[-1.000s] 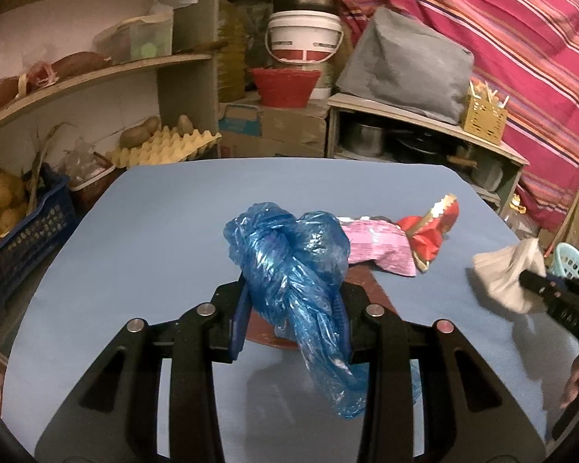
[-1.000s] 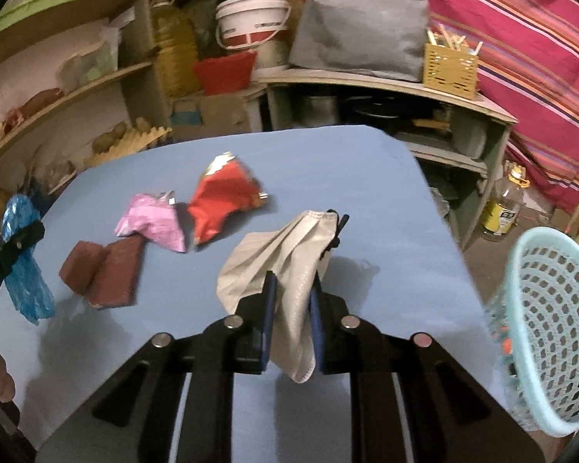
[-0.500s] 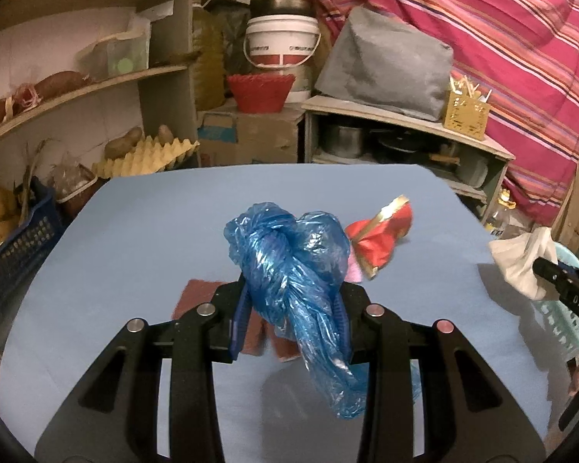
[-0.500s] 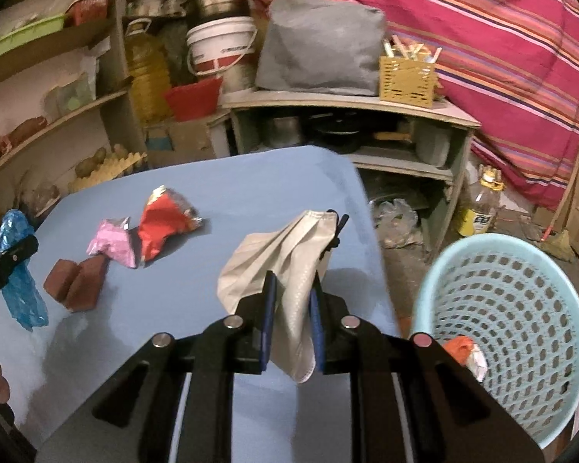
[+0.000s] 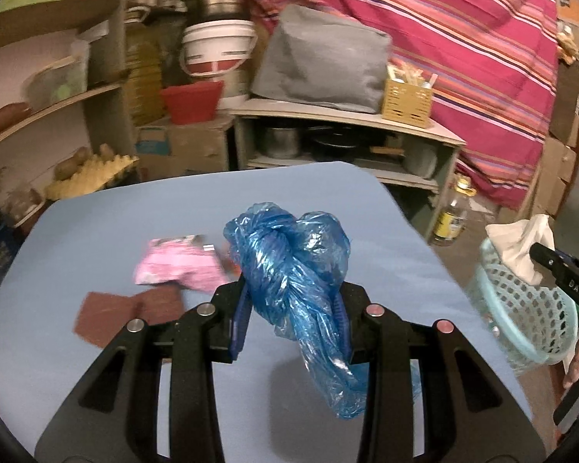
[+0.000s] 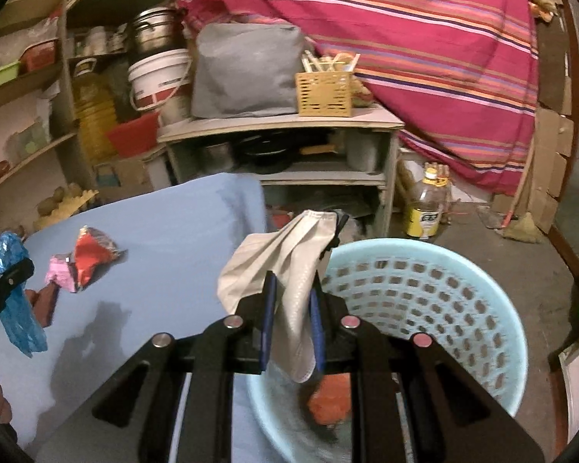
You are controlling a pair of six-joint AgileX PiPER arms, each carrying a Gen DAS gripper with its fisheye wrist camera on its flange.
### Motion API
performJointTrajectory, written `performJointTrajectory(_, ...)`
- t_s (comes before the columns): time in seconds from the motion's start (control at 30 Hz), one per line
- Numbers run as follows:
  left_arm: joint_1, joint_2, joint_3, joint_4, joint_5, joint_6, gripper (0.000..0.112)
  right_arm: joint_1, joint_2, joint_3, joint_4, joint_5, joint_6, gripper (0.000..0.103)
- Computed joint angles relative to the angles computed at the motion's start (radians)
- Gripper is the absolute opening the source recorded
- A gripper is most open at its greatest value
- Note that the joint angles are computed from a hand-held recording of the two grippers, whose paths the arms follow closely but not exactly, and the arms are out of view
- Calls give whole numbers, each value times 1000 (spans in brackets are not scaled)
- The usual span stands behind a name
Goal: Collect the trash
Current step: 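Carry both items over the blue basket and open both tools to drop them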
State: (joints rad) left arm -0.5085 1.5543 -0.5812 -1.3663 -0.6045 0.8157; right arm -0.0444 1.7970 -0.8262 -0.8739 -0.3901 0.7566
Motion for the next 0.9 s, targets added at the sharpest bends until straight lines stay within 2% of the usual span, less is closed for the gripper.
performJointTrajectory(0.2,-97,119,-168,-56,-6,64,35,-95,34,-41,-173,-36,148,17)
performJointTrajectory(0.67,-246,354,-544,-215,15,301,36,-276,97,-104,-287,-73,276,17)
performJointTrajectory(0.9,-280,453,-686,-290,38,402,37,-343,126,-137,-348,-95,334,17)
